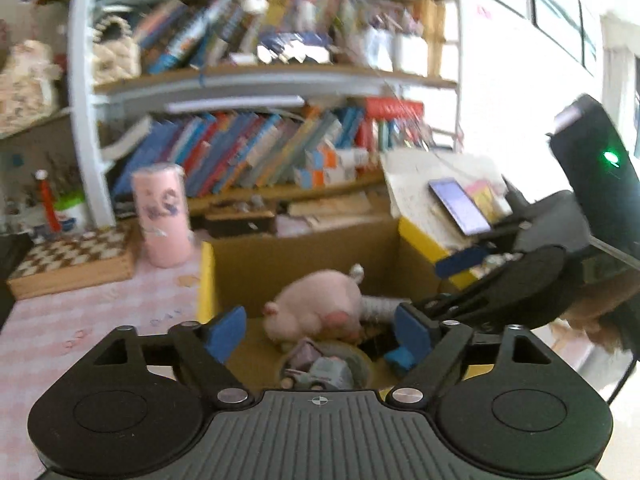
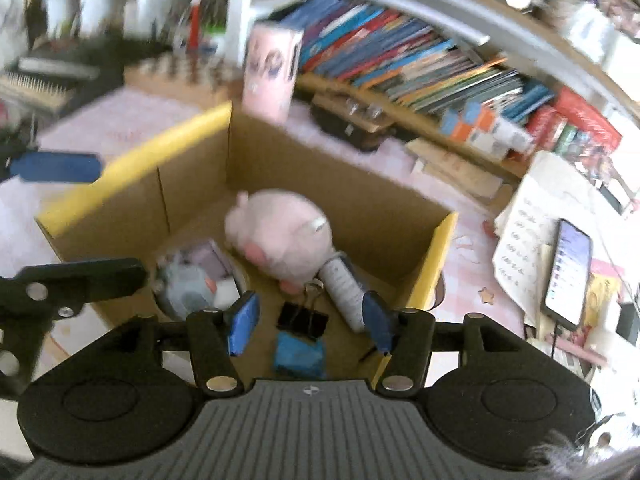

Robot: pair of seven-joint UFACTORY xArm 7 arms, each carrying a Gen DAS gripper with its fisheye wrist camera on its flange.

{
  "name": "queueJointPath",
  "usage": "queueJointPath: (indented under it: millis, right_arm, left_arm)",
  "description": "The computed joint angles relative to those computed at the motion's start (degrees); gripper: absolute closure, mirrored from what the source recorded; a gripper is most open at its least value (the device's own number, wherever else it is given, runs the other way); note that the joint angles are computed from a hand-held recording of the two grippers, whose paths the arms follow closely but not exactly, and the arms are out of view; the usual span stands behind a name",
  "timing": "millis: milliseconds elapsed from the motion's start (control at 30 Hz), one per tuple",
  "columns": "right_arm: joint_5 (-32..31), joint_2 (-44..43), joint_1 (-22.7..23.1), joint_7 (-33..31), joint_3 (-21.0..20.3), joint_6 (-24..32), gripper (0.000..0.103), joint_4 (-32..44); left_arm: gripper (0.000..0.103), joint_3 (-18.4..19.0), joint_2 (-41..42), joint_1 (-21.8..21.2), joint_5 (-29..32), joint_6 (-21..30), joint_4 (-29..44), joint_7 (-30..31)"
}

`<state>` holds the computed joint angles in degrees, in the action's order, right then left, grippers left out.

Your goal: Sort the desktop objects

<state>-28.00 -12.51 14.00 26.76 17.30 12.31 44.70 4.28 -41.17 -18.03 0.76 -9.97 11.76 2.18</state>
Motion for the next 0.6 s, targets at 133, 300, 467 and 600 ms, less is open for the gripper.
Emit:
queueJointPath:
  millis: [133, 300, 467, 600]
  right_arm:
    - [-4.91, -6.26, -5.5, 12.57, 6.21, -2.55, 0.046, -2.9]
    - [-6.44, -14.51, -11.3, 23.47, 14.49, -3.0, 0.044, -5.98]
    - [-2.97, -23.83, -13.09, 31.93, 21.29, 0.15, 0.041, -9.84]
    - [0.91, -29.07, -10.54, 37.86, 25.04, 5.65, 0.04, -12.16]
  left_arm:
    - [0.01, -2.32, -8.85, 5.28, -1.52, 2.61, -3.22, -2.38]
    - [0.006, -4.64, -21.09, 12.86, -1.88, 8.29, -7.42, -4.09]
    - [0.004, -4.95, -35.27, 18.86, -0.99, 20.05, -10.93, -4.24]
    - [0.003, -2.82, -48.81, 21.68, -0.04, 31.63, -13.86, -1.55]
